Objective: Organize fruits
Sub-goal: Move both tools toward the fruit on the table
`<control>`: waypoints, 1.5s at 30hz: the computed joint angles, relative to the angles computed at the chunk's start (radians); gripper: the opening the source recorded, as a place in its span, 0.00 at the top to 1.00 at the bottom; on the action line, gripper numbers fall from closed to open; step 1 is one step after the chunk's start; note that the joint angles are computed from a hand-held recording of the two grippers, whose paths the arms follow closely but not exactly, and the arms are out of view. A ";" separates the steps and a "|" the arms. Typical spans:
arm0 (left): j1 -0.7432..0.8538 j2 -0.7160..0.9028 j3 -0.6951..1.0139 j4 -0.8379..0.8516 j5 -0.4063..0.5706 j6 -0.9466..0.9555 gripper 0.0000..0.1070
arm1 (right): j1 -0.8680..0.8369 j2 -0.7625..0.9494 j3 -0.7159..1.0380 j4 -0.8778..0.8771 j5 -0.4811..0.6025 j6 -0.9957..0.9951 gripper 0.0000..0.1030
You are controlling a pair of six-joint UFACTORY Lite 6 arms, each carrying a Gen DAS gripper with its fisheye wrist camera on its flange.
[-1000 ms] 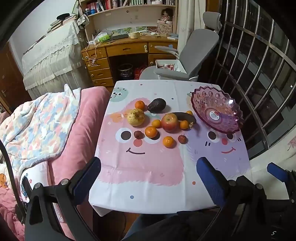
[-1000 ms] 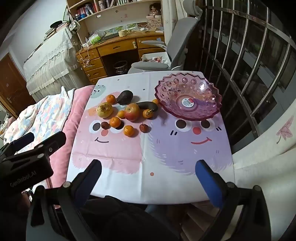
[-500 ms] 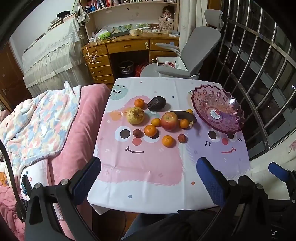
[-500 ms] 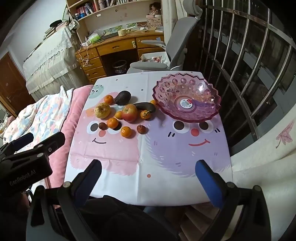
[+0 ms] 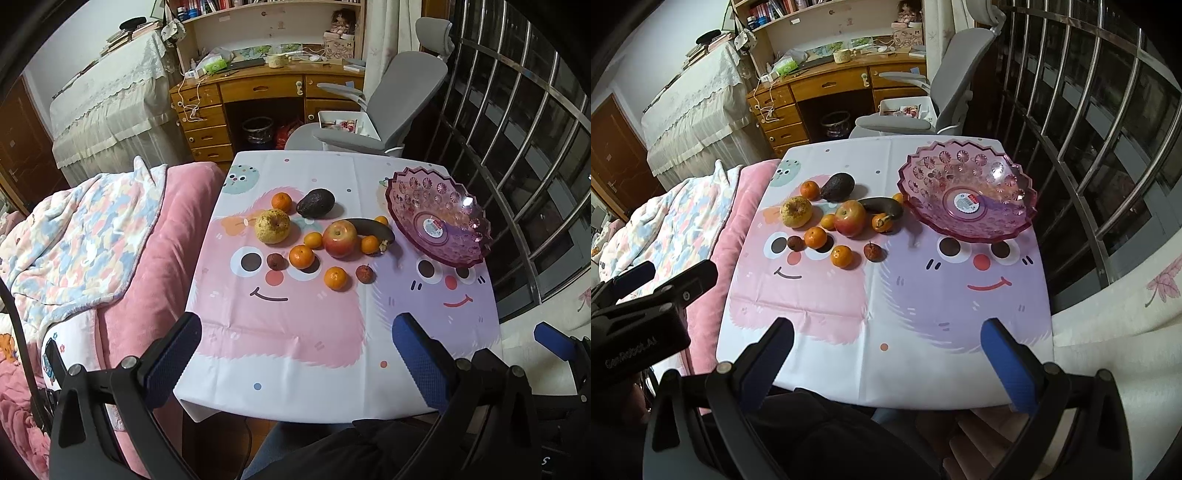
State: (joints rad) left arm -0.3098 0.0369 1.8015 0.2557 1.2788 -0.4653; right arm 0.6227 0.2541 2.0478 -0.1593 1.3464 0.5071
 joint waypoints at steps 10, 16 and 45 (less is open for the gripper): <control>-0.031 0.023 0.053 0.029 0.042 -0.031 0.04 | -0.003 0.019 0.035 -0.002 0.014 -0.020 0.01; -0.034 0.031 0.066 0.031 0.051 -0.031 0.04 | -0.010 0.016 0.032 0.004 0.014 -0.037 0.01; -0.020 0.091 0.071 0.085 0.066 -0.156 0.04 | -0.095 0.075 0.018 0.063 -0.075 -0.226 0.01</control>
State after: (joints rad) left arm -0.3300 0.1275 1.8723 0.3406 1.3452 -0.6215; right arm 0.5280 0.3289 2.0656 -0.0968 1.2715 0.2815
